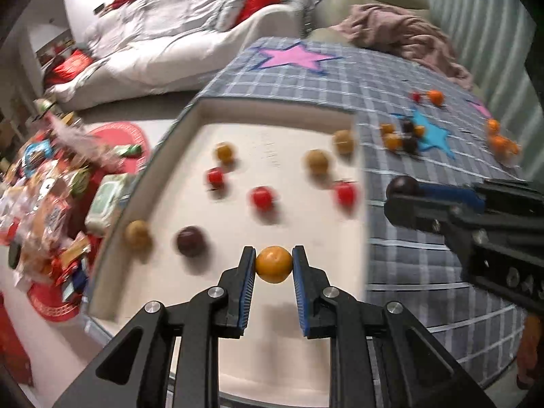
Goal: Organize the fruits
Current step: 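Carry both fruits over the white tray and open both grippers to drop them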
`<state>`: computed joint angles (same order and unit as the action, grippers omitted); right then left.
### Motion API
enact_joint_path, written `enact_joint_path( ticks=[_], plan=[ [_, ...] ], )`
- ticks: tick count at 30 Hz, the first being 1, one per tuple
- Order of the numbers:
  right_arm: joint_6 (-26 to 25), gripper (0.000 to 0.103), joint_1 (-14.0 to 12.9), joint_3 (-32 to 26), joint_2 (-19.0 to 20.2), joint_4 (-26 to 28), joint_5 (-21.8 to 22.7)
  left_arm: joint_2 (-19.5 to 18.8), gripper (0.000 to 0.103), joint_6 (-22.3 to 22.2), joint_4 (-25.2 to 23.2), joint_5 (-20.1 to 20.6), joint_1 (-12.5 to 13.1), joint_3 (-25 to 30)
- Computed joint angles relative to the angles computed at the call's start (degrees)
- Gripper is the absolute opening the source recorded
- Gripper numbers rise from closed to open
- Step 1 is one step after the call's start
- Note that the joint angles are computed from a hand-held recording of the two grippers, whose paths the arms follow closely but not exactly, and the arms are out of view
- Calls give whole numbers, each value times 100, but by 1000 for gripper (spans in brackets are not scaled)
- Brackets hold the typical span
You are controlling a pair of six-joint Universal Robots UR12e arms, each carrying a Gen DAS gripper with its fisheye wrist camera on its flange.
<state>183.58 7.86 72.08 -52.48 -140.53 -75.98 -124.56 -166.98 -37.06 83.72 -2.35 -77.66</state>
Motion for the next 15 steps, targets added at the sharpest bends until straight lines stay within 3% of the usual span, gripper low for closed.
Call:
enact_joint_path(
  ticks=[6, 15],
  plan=[
    [-334, 25, 182, -508, 287, 657, -70, -104, 23, -86, -179, 350, 66, 69],
    [-573, 26, 260, -918, 525, 1366, -298, -192, 24, -105, -263, 422, 76, 115]
  ],
)
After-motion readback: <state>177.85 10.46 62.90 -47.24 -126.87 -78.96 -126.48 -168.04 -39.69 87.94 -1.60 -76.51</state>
